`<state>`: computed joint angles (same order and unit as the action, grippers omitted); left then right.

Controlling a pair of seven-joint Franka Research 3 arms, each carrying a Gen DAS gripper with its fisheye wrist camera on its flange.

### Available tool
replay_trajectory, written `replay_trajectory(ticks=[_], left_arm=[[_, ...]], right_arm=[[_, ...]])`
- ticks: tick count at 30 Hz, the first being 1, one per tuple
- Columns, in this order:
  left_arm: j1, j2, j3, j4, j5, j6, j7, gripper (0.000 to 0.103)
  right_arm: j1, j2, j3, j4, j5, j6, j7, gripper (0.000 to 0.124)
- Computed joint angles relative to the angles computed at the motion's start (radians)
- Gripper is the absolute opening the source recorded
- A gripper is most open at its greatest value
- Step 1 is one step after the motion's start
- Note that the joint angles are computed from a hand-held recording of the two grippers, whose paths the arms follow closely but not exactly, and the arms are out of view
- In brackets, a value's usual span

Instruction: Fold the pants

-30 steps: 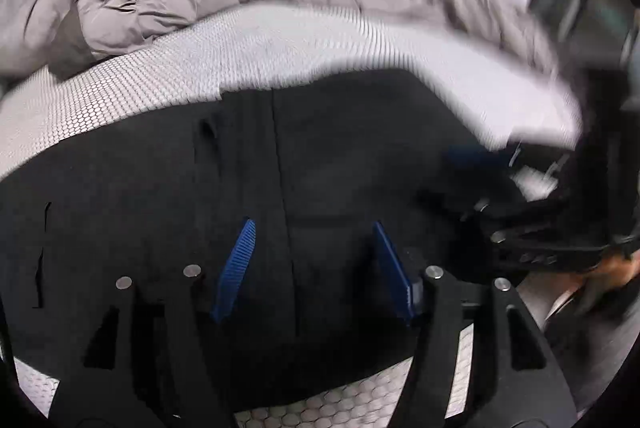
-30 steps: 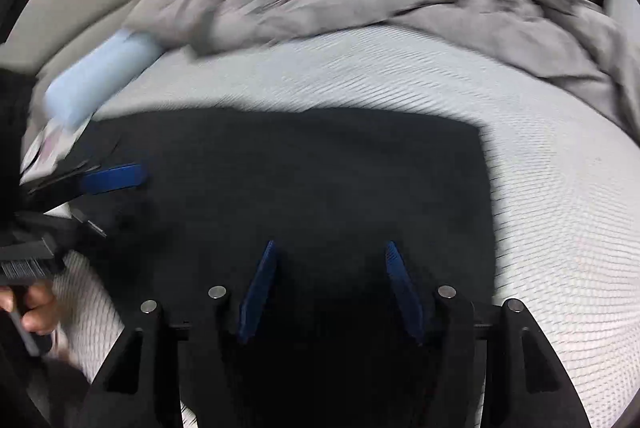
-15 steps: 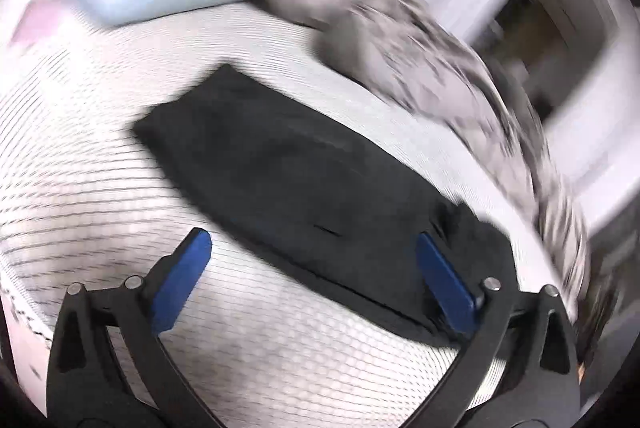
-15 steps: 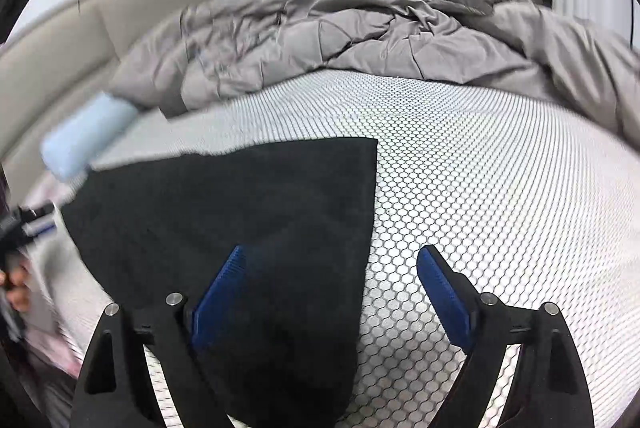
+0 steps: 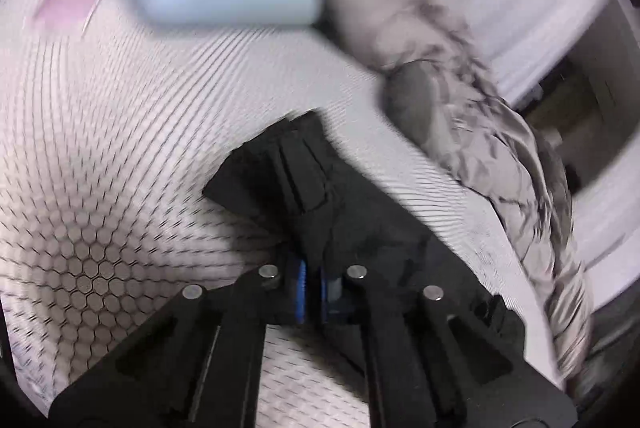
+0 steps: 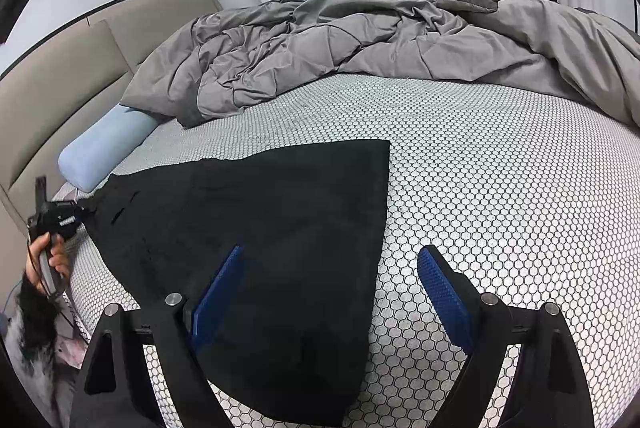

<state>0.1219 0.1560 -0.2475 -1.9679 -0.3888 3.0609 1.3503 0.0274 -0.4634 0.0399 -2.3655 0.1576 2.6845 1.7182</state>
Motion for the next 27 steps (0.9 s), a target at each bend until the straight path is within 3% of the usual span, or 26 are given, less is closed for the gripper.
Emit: replay_trajectory(ticks=[3,6,7,11,12,13,14,17,18,21,23,25,27], left_arm=[[-0.012,-0.096,-0.067,-0.016,-0.112,0.009,0.169,0.001],[-0.089,-0.139,-0.095,0.031,-0.169,0.003,0.286,0.001],[-0.123,-0.145,-0.115,0.063,-0.255,-0.008,0.392,0.001],[-0.244,-0.083,-0.162,0.22,-0.41,-0.138,0.592,0.008],[-0.257,-0.058,-0.176,0.261,-0.481,-0.218,0.665,0.031],[-0.263,-0.032,-0.184,0.302,-0.547,-0.322,0.733,0.066],[-0.261,0.009,-0.206,0.341,-0.6,-0.411,0.782,0.074],[-0.299,0.015,-0.177,0.319,-0.65,-0.489,0.859,0.075],[-0.311,0.008,-0.163,0.301,-0.643,-0.477,0.877,0.075],[-0.353,-0.043,-0.126,0.184,-0.643,-0.295,0.951,0.081],[-0.367,-0.029,-0.094,0.147,-0.584,-0.195,0.909,0.081],[-0.378,0.008,-0.046,0.125,-0.42,-0.142,0.715,0.081],[-0.377,0.066,-0.011,0.155,-0.288,-0.153,0.581,0.08]], right_arm=[[0.007,-0.008,-0.015,-0.005,0.014,0.01,-0.011,0.09],[0.001,-0.02,-0.013,-0.013,0.02,0.018,-0.011,0.09],[-0.001,-0.024,-0.013,-0.017,0.021,0.017,-0.011,0.09],[-0.019,-0.037,-0.006,-0.027,0.014,0.014,0.006,0.09],[-0.029,-0.041,-0.002,-0.031,0.006,0.01,0.016,0.09],[-0.04,-0.045,0.003,-0.034,-0.003,0.005,0.026,0.09],[-0.05,-0.048,0.005,-0.038,-0.012,0.002,0.036,0.09],[-0.081,-0.058,0.005,-0.049,-0.036,-0.022,0.067,0.09],[-0.093,-0.063,0.005,-0.055,-0.044,-0.029,0.08,0.09],[-0.106,-0.077,-0.01,-0.066,-0.045,-0.05,0.102,0.09],[-0.075,-0.082,-0.046,-0.072,-0.002,-0.04,0.075,0.089],[0.001,-0.079,-0.109,-0.071,0.097,-0.028,0.0,0.089],[0.118,-0.071,-0.2,-0.061,0.265,-0.018,-0.124,0.084]])
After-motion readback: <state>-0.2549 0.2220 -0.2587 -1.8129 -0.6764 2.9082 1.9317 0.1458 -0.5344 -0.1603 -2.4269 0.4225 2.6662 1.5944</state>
